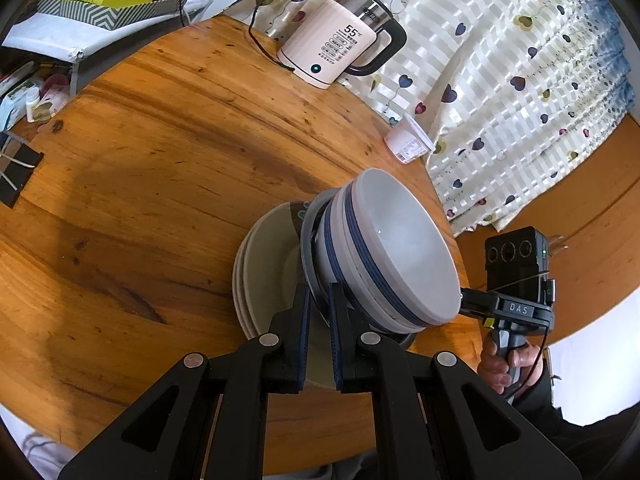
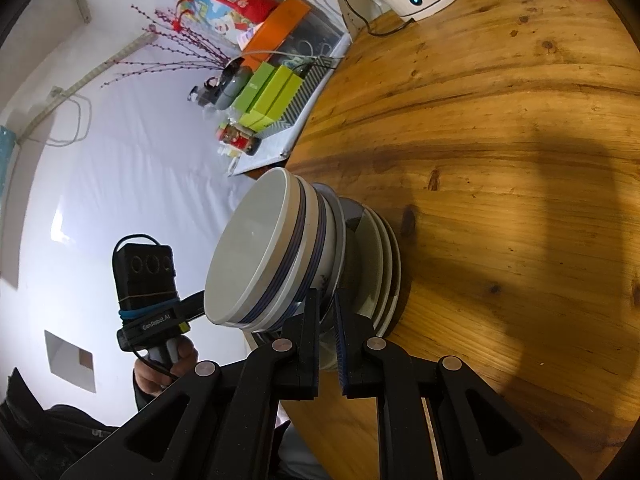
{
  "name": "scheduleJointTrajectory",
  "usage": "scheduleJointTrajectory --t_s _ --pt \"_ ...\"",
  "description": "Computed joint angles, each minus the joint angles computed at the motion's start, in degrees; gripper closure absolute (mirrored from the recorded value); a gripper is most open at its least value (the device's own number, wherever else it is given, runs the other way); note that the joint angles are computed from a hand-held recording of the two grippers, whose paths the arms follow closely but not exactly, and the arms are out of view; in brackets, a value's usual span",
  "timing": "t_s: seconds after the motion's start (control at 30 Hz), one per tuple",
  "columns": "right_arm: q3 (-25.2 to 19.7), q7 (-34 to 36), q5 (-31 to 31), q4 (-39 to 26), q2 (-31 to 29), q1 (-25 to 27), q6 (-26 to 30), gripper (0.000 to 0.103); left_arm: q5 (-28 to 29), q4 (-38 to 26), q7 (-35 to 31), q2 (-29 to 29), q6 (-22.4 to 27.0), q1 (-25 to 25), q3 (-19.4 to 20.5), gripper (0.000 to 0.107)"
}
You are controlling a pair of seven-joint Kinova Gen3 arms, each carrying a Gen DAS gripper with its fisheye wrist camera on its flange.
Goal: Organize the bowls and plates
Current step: 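Lower the bowl stack with both grippers onto the beige plates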
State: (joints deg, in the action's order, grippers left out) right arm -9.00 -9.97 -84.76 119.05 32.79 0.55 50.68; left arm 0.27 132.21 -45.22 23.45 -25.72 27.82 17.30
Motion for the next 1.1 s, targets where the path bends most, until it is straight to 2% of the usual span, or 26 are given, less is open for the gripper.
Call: scheduleJointTrajectory --t_s 0.5,0.83,1.03,1.1 --pt "-0.43 -1.6 0.75 -0.54 -0.4 -1.04 -1.57 0.094 -0.01 1.25 0.94 -0.13 -1.57 -0.07 -0.24 0.1" --pt "-0.57 -2.24 1.01 0.26 -1.95 -1.3 -3.63 0.093 4.61 0.72 -1.41 -0.36 -1.21 3.24 -2.45 0.099" --pt "0.47 -0.26 -1.0 3.05 -4.3 -0.93 -5.09 0.082 9.92 0.03 -4.77 -0.98 0.39 6.97 -4.76 0.097" --pt "0.92 0.63 -1.73 4.11 -5.41 -1.16 -5.61 0.074 13.04 -0.7 -7.07 -1.46 1.93 9.29 -6.31 0.097"
